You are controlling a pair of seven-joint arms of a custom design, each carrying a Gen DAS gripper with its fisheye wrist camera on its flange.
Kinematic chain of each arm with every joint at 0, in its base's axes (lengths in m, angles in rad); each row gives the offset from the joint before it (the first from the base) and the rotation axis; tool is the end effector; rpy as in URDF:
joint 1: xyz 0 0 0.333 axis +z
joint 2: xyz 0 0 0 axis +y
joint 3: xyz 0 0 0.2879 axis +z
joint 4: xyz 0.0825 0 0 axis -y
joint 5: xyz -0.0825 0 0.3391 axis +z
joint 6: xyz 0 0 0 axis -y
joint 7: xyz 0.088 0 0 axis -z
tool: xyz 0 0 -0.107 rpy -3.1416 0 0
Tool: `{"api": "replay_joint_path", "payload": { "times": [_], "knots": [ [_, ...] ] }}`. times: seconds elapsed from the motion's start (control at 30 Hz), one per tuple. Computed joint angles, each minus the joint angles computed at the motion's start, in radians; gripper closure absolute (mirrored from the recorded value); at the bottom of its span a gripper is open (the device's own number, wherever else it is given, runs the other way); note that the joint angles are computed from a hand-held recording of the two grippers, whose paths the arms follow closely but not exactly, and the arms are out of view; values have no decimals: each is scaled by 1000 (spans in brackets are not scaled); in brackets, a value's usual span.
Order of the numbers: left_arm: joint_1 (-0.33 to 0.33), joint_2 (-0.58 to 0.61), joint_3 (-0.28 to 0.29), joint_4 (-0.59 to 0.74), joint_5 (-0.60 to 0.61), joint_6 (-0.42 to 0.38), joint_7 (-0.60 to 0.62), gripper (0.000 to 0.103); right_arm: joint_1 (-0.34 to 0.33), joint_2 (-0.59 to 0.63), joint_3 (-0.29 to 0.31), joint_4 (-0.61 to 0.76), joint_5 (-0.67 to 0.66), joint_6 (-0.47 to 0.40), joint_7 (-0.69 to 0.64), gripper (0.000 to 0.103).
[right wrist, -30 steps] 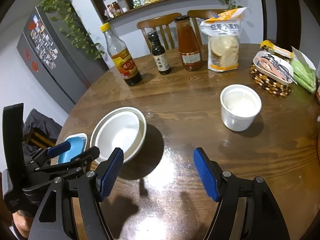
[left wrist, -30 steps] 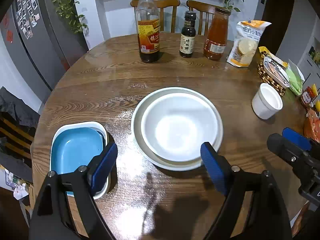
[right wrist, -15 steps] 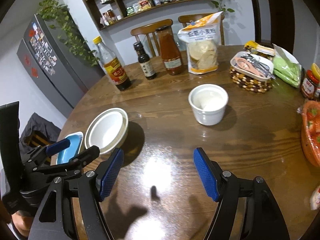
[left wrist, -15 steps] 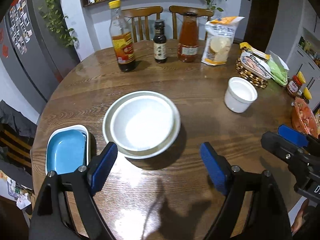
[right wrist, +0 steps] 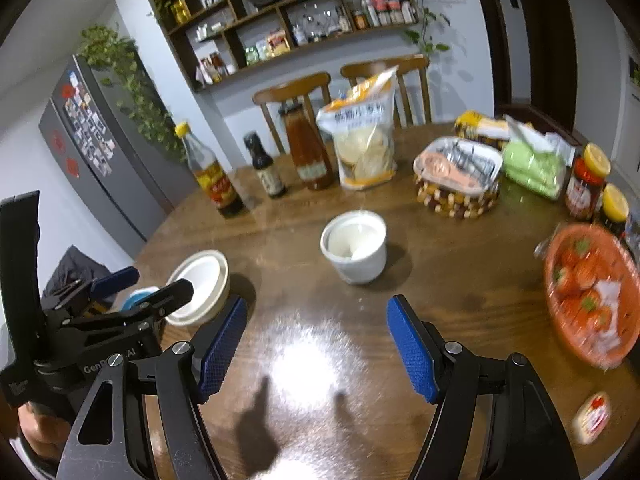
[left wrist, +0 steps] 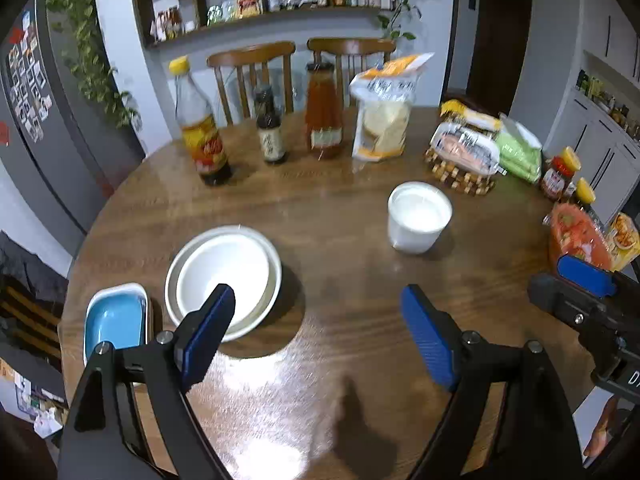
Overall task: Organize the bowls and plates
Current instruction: 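Withdraw the left tool and move it toward the small white cup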
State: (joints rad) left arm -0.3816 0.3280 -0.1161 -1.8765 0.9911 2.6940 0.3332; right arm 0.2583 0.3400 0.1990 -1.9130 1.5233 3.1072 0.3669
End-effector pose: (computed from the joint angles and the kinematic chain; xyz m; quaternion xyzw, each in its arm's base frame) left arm 0.5273 -0.3116 0.3818 -0.6419 0.6755 -0.2429 0.2696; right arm 0.5574 0.1712 0.3589 -0.6715 0.6004 -0.1276 0.4150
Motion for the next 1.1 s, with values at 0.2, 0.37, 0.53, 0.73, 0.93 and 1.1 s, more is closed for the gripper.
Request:
{"api": "replay_joint_path", "payload": {
  "times": [0.2,0.37,0.53,0.73,0.93,1.1],
  "knots": [
    [-32,16,-1,101,35,-49,1,17,-9,-32,-35,28,98,-39,-125,30],
    [-60,56,1,206,50,-93,28,17,-19,-31,-54,66,54,-54,-106,30],
    [-80,117,7,319,8,-120,94,17,-37,-14,-52,109,-59,-74,-30,30],
    [-107,202,33,438,-57,-155,149,3,-61,48,-49,167,-266,-92,138,30],
    [-111,296,46,539,-142,-187,198,3,-56,144,-93,250,-530,-170,384,30],
    [-105,419,51,694,-259,-245,280,3,-51,247,-128,366,-712,-251,567,30]
  ]
}}
